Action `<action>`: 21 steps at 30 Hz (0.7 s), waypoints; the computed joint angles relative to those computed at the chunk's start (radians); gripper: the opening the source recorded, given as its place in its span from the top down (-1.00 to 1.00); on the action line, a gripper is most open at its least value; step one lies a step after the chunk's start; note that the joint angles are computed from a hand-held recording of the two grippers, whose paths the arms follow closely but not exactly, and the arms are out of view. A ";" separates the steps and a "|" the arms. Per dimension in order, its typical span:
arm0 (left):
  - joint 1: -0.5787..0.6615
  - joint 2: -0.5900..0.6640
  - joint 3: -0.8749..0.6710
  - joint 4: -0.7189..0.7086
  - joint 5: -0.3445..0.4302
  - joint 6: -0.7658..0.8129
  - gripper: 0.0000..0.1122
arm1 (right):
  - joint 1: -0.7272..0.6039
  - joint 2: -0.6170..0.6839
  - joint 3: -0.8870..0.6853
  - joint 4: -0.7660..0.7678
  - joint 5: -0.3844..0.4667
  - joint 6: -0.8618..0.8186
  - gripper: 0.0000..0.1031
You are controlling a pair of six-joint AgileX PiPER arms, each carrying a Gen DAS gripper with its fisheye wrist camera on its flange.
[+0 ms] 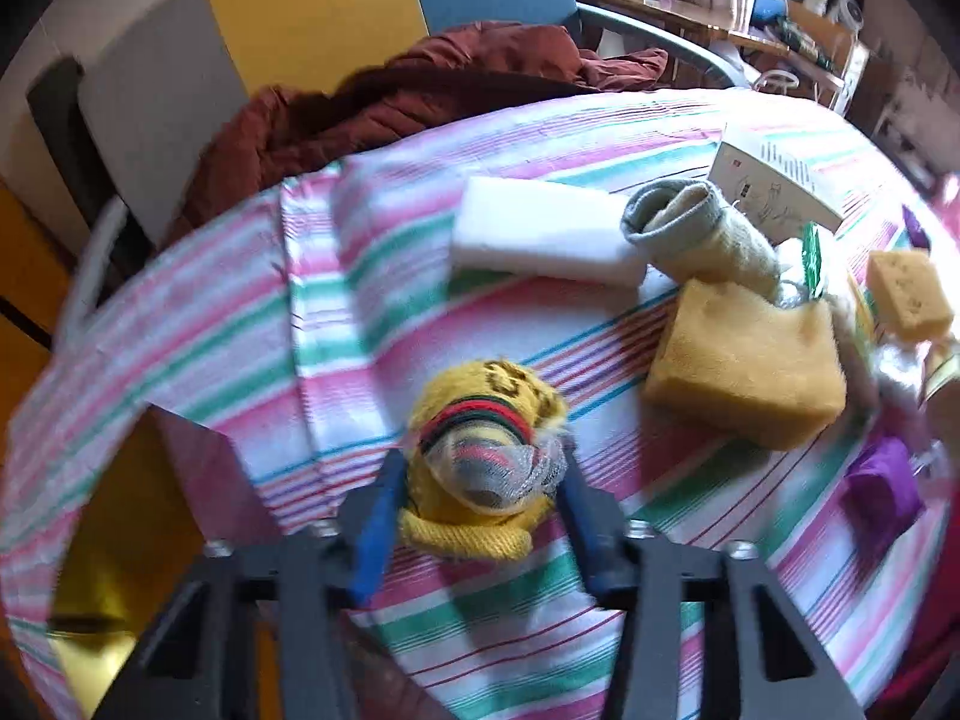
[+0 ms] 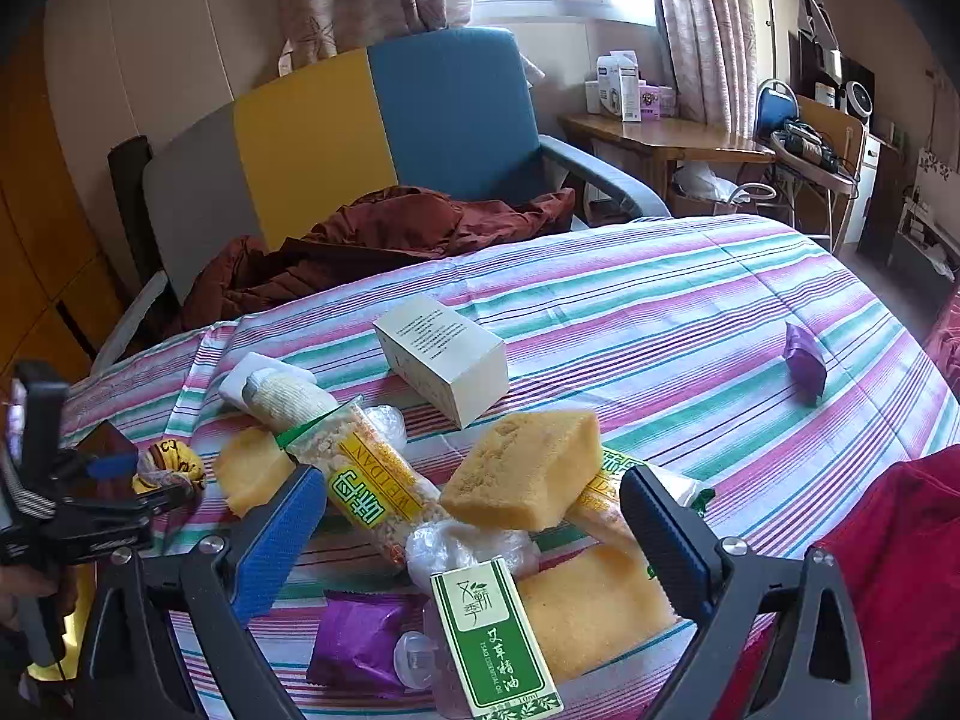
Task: Organize objects
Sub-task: 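Grasp the yellow knitted toy with the left gripper while the right gripper grasps a yellow sponge, then carry the toy and sponge over the gold tray and open both grippers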
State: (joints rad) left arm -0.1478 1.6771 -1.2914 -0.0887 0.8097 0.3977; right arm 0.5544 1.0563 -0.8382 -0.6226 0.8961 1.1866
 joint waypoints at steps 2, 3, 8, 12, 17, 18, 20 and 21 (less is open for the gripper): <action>-0.001 -0.025 0.025 -0.012 -0.026 0.002 0.31 | -0.005 0.005 -0.003 0.018 -0.005 -0.017 -0.94; 0.007 -0.040 0.032 -0.036 -0.026 0.010 0.33 | -0.010 0.007 -0.005 0.041 -0.020 -0.045 -0.94; 0.093 -0.172 0.099 -0.218 -0.004 0.129 0.33 | -0.011 0.055 -0.053 0.233 -0.110 -0.295 -0.73; 0.182 -0.280 0.145 -0.337 0.063 0.224 0.33 | 0.046 0.183 -0.169 0.310 -0.119 -0.483 -0.67; 0.342 -0.373 0.181 -0.454 0.174 0.328 0.33 | 0.086 0.451 -0.395 0.313 -0.048 -0.693 -0.64; 0.391 -0.396 0.192 -0.478 0.205 0.352 0.33 | 0.100 0.528 -0.454 0.282 -0.008 -0.713 -0.62; 0.474 -0.428 0.211 -0.514 0.249 0.399 0.33 | 0.109 0.611 -0.507 0.245 0.038 -0.723 -0.57; 0.515 -0.449 0.226 -0.524 0.270 0.419 0.33 | 0.112 0.648 -0.531 0.230 0.055 -0.726 -0.45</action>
